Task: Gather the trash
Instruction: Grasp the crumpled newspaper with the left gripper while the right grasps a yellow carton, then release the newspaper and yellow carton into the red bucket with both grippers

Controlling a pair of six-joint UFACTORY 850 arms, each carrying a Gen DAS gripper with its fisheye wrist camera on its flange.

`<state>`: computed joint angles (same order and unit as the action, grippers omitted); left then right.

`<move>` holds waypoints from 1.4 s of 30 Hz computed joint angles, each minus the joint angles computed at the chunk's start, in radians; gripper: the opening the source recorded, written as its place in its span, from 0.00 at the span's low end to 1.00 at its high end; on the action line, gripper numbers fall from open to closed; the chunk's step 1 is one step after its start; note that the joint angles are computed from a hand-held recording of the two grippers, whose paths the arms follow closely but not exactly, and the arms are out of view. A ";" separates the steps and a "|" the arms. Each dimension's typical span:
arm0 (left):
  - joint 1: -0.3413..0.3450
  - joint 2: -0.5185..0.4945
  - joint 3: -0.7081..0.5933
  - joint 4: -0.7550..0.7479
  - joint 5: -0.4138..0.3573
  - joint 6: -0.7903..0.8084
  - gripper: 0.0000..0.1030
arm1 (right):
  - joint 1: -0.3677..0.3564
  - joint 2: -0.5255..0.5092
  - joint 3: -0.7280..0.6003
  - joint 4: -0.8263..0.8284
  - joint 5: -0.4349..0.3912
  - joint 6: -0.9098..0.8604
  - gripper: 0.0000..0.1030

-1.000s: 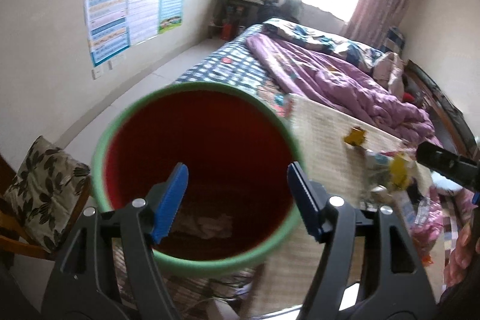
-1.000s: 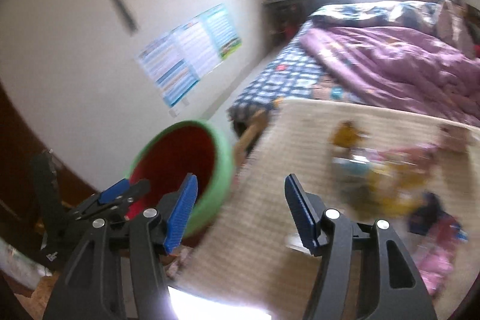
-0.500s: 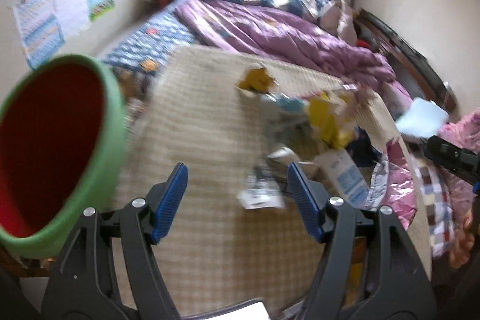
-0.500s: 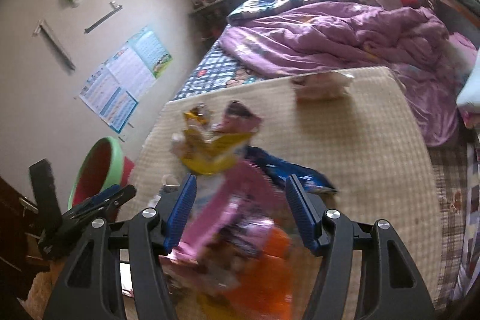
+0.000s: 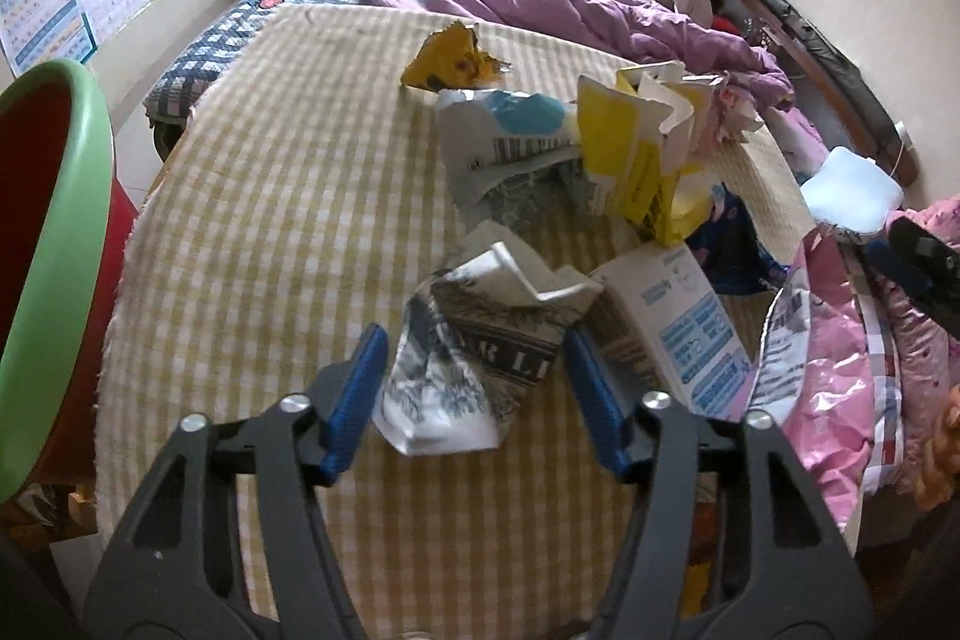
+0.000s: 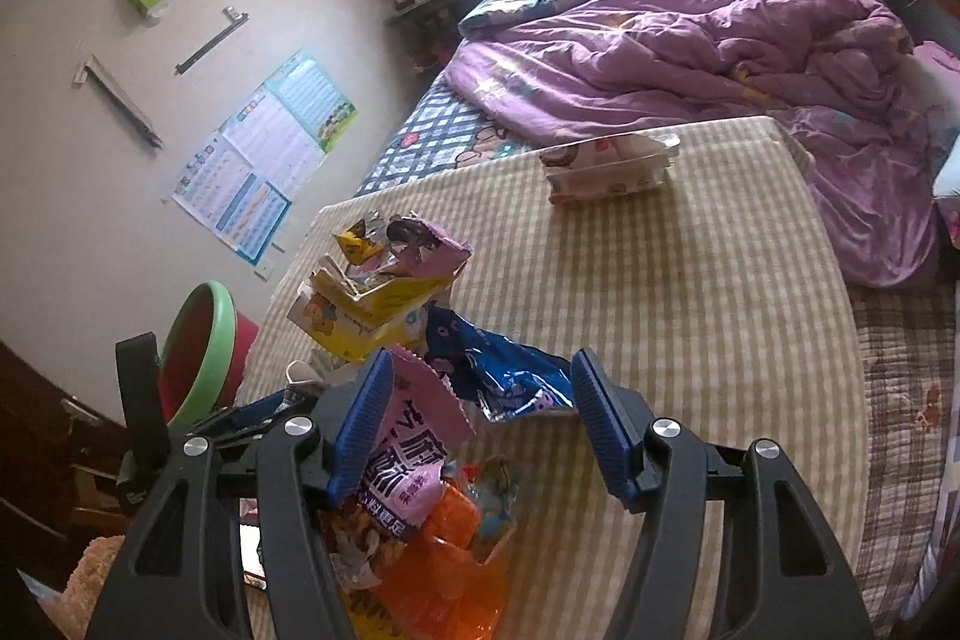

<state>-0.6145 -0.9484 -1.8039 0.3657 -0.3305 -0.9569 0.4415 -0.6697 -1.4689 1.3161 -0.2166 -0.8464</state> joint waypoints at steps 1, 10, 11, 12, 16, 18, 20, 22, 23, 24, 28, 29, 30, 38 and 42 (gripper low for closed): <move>-0.002 -0.002 -0.005 0.012 -0.006 -0.012 0.51 | -0.001 -0.008 -0.008 -0.006 -0.010 0.003 0.58; -0.021 0.027 0.018 0.254 -0.064 -0.304 0.22 | 0.010 -0.044 -0.086 -0.088 -0.029 0.029 0.58; -0.022 0.040 0.038 0.289 -0.057 -0.350 0.22 | 0.015 -0.049 -0.100 -0.104 -0.025 0.031 0.58; -0.022 0.053 0.055 0.319 -0.050 -0.389 0.22 | 0.020 -0.056 -0.117 -0.132 -0.020 0.044 0.58; -0.031 0.116 0.137 0.524 -0.039 -0.628 0.22 | 0.033 -0.116 -0.229 -0.338 -0.075 0.196 0.58; -0.036 0.142 0.170 0.601 -0.038 -0.726 0.22 | 0.045 -0.141 -0.275 -0.432 -0.091 0.254 0.58; -0.039 0.159 0.192 0.654 -0.043 -0.790 0.22 | 0.053 -0.182 -0.344 -0.518 -0.134 0.303 0.58; -0.044 0.171 0.207 0.690 -0.047 -0.834 0.22 | 0.060 -0.227 -0.414 -0.609 -0.180 0.368 0.58; -0.045 0.175 0.213 0.704 -0.049 -0.852 0.22 | 0.064 -0.249 -0.448 -0.633 -0.204 0.381 0.58; -0.046 0.180 0.220 0.718 -0.052 -0.869 0.22 | 0.069 -0.269 -0.478 -0.670 -0.225 0.405 0.58; -0.050 0.189 0.232 0.736 -0.058 -0.901 0.22 | 0.083 -0.341 -0.586 -0.789 -0.290 0.479 0.58; -0.051 0.192 0.238 0.741 -0.058 -0.909 0.22 | 0.086 -0.355 -0.606 -0.805 -0.304 0.492 0.58; -0.054 0.193 0.238 0.741 -0.060 -0.914 0.22 | 0.088 -0.370 -0.628 -0.812 -0.318 0.497 0.58; -0.055 0.217 0.271 0.798 -0.062 -0.983 0.22 | 0.101 -0.448 -0.734 -0.876 -0.391 0.560 0.58; -0.056 0.222 0.276 0.804 -0.071 -0.993 0.22 | 0.099 -0.451 -0.730 -0.833 -0.392 0.537 0.45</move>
<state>-0.6705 -0.7268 -1.5274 1.1699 -0.4011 -1.9501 0.5406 -1.1208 -2.1988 0.4829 -0.6090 -0.3089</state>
